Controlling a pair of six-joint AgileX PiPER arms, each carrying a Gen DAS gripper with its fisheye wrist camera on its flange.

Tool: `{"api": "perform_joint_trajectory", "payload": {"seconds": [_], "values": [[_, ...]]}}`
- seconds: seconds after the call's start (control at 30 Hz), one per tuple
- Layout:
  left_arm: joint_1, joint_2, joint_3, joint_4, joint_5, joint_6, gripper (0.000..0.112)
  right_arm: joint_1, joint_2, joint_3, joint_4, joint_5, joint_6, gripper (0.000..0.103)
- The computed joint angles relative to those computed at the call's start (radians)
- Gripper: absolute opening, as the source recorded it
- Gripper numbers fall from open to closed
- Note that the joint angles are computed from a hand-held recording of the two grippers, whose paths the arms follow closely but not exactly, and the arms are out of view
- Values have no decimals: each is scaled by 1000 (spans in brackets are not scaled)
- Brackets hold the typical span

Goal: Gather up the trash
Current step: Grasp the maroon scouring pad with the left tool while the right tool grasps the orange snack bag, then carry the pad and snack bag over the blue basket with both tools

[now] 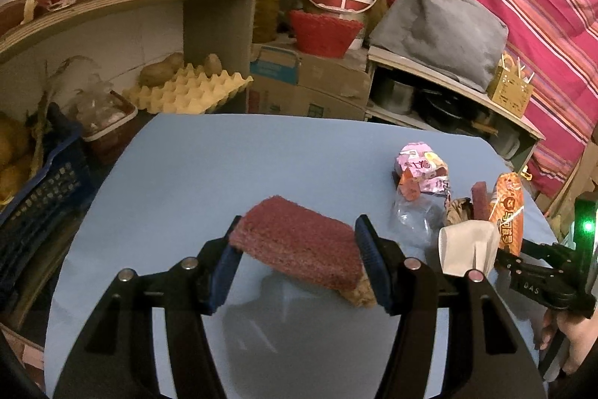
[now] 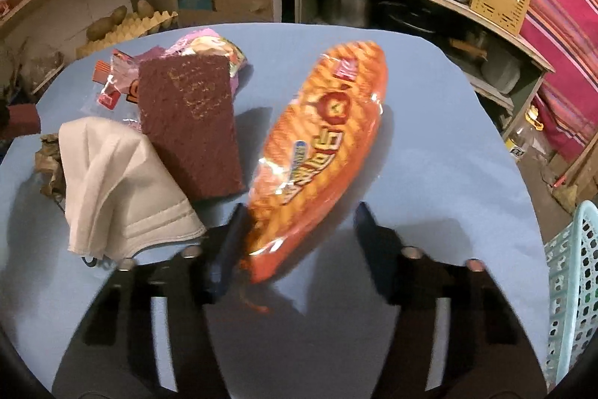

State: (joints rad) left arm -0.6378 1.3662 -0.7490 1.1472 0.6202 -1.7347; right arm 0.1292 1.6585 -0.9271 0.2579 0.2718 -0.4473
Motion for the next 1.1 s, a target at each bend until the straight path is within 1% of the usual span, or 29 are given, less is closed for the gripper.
{"api": "perform_joint_trajectory", "payload": {"seconds": [0.03, 0.1, 0.17, 0.2, 0.3, 0.4, 0.47, 0.57, 0.67, 0.73, 0.77, 0.83, 0.9, 1.03, 1.1], "values": [[-1, -7, 4, 1, 2, -3, 60, -8, -2, 2, 50, 4, -50, 42], [-4, -21, 16, 8, 4, -12, 60, -30, -8, 6, 162, 15, -162, 31], [-10, -25, 21, 14, 11, -20, 60, -47, -14, 10, 225, 21, -226, 24], [-10, -23, 21, 13, 11, -19, 60, -54, -19, 12, 245, 23, -248, 20], [-15, -12, 17, 6, 13, -22, 60, -87, -23, 9, 309, 53, -325, 16], [-25, 0, 10, 17, 22, -43, 60, -118, -33, 16, 376, 77, -406, 16], [-21, -3, 17, 24, 11, -51, 60, -137, -44, 25, 421, 84, -464, 16], [-44, 1, 16, 34, 30, -88, 59, -178, -64, 36, 494, 103, -550, 16], [-80, 4, 6, 27, 67, -104, 59, -237, -88, 40, 559, 144, -627, 16], [-124, 4, -7, 31, 114, -109, 59, -290, -106, 38, 605, 189, -683, 16], [-155, 11, -22, 31, 153, -109, 59, -316, -113, 36, 624, 209, -705, 16], [-192, 20, -44, 26, 195, -113, 60, -361, -128, 35, 648, 245, -740, 16], [-228, 33, -72, 17, 234, -111, 59, -433, -138, 19, 672, 312, -780, 16], [-325, 73, -137, 7, 316, -128, 59, -561, -153, -9, 700, 421, -841, 16], [-372, 107, -184, 2, 363, -123, 59, -614, -156, -18, 712, 461, -869, 16]]}}
